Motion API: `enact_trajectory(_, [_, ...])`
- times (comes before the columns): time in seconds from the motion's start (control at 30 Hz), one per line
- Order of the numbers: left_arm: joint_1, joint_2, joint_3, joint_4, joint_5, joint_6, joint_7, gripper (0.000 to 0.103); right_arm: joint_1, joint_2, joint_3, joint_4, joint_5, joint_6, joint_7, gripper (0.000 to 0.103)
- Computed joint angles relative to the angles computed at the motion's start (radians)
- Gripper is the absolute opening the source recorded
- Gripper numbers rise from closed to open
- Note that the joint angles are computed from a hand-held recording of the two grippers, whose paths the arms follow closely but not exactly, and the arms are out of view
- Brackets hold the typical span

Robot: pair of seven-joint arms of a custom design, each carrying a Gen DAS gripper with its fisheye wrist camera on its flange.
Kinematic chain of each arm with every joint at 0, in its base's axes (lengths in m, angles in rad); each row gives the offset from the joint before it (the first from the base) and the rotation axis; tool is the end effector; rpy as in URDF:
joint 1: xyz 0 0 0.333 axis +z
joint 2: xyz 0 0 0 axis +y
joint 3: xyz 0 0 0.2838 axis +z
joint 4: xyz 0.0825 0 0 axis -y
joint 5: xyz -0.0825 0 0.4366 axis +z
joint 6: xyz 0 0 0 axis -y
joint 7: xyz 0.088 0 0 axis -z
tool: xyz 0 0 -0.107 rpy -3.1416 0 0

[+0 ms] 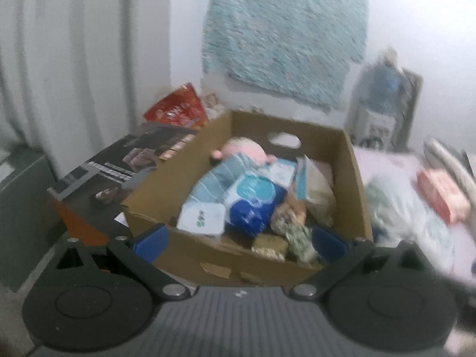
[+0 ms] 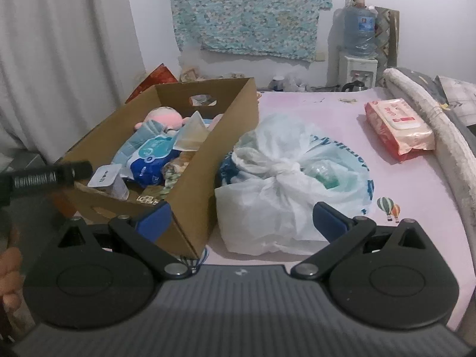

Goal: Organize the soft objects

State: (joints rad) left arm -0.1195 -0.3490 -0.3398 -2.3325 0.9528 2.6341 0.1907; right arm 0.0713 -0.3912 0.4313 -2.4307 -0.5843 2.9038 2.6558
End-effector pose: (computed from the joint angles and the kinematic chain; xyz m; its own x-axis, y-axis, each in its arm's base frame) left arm 0.4792 -0.2661 0.4736 0.1737 -0.9846 0.0189 -0.5606 -0.1147 -0.8201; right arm 0.4498 0.2927 0.4673 0.0517 -0.9856 -0.1611 -0.6244 0.0940 -0.7754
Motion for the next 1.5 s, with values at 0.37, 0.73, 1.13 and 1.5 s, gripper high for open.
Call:
enact_trajectory(0.37, [-0.010, 0.072, 0.002, 0.045, 0.168, -0.150, -0.030, 0.103, 0.032, 0.026, -0.015, 0.012, 0.037, 0.012, -0.062, 0.102])
enact_trajectory(0.73, [-0.077, 0.092, 0.093, 0.022, 0.132, -0.081, 0.048, 0.103, 0.073, 0.056, -0.049, 0.016, 0.105, 0.017, -0.132, 0.102])
enact_trajectory(1.13, [-0.089, 0.028, 0.055, -0.036, -0.282, -0.100, 0.336, 0.103, 0.088, 0.074, -0.057, 0.058, 0.010, -0.109, -0.050, 0.102])
enact_trajectory(1.5, [-0.062, 0.046, 0.045, 0.005, -0.276, -0.088, 0.352, 0.103, 0.148, 0.123, -0.109, 0.123, -0.059, -0.157, -0.022, 0.102])
